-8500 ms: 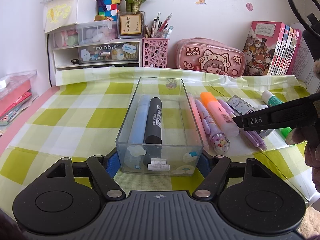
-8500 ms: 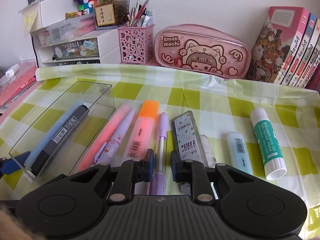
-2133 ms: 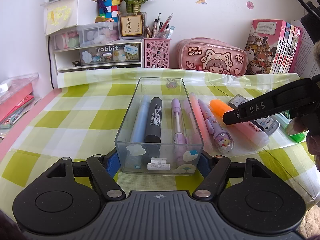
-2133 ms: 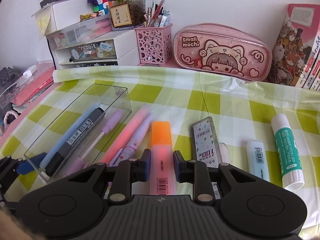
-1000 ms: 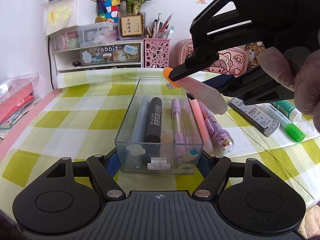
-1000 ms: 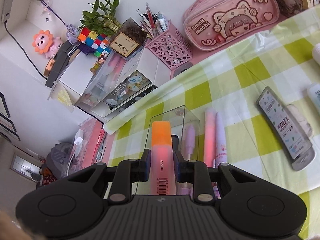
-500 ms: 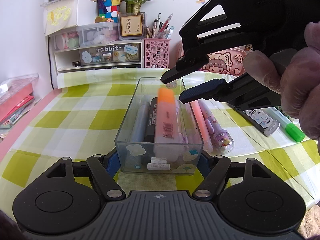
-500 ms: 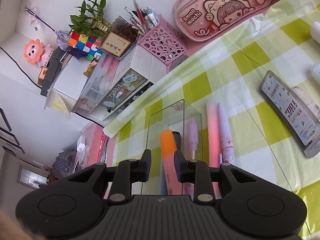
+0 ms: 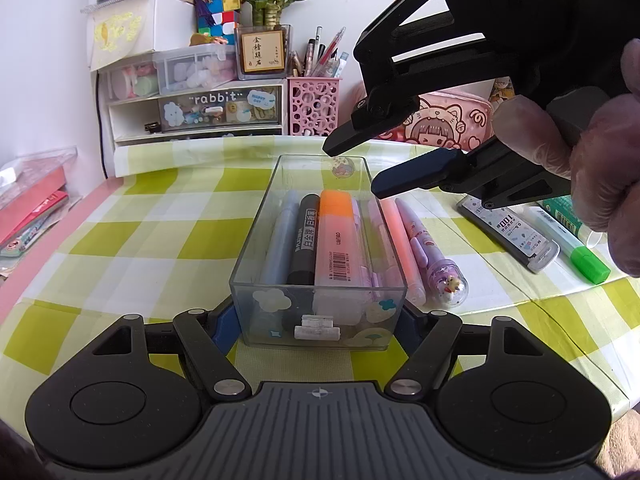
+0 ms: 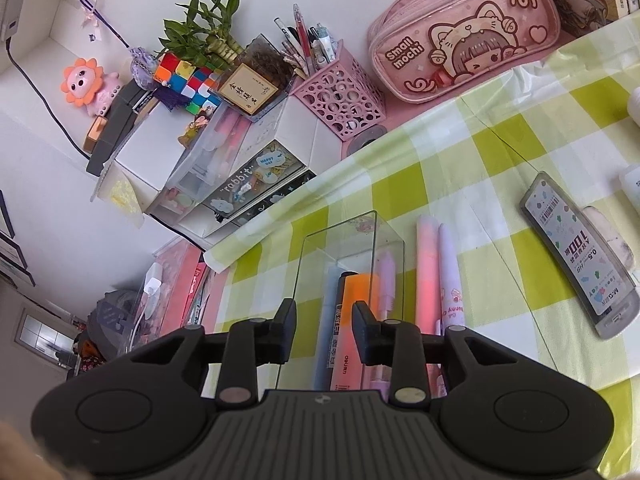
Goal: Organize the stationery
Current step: 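Move the right gripper toward the grey pencil-lead case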
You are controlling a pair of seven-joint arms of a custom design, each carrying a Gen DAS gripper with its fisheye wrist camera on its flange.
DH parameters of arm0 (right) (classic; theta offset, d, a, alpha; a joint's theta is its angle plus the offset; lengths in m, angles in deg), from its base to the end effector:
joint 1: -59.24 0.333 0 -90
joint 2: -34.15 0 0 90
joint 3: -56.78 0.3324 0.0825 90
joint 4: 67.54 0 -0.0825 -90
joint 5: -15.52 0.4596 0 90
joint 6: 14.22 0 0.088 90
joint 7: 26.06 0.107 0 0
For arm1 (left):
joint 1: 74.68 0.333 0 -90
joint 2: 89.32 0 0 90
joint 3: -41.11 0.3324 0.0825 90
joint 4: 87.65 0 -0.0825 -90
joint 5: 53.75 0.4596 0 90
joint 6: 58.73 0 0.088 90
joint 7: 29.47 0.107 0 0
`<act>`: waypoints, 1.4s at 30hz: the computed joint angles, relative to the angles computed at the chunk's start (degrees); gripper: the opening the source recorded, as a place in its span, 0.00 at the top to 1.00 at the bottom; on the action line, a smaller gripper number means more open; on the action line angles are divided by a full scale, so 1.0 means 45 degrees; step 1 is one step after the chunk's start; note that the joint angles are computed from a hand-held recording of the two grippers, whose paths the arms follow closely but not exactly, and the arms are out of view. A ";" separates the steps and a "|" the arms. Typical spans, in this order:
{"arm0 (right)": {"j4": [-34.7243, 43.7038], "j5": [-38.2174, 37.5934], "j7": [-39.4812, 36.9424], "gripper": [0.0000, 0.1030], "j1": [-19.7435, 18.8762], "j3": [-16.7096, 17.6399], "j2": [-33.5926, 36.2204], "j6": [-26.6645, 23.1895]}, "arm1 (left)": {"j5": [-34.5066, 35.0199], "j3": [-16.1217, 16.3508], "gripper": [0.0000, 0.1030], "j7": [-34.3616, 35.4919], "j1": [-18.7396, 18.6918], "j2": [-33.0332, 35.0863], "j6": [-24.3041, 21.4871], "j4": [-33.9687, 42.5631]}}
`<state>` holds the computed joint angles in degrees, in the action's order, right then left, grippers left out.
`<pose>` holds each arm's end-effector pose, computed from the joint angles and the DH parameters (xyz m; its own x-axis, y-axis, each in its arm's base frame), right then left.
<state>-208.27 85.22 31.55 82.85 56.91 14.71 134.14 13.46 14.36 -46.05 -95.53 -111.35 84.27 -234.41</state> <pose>0.4862 0.1946 0.4400 0.2088 -0.6960 -0.6870 -0.9004 0.1373 -0.4128 0.3338 -0.3641 0.3808 0.1214 -0.9926 -0.0007 -0.5586 -0.0677 -0.8267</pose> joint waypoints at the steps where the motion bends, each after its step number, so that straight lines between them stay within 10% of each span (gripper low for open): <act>1: -0.0033 -0.0003 -0.0083 0.70 0.0003 0.0008 -0.0056 0.0072 | 0.0003 0.0007 0.29 -0.0001 -0.0002 -0.0008 0.0007 -0.0007; 24: -0.1365 -0.2153 -0.1355 0.42 0.0078 -0.0377 -0.1298 0.2740 | 0.0010 0.0008 0.29 -0.0015 -0.0018 0.0010 -0.0020 0.0007; 42: -0.1616 -0.4042 -0.0551 0.40 -0.0217 -0.0982 -0.1082 0.3344 | 0.0060 0.0001 0.29 -0.0009 -0.0006 0.0072 -0.0065 0.0057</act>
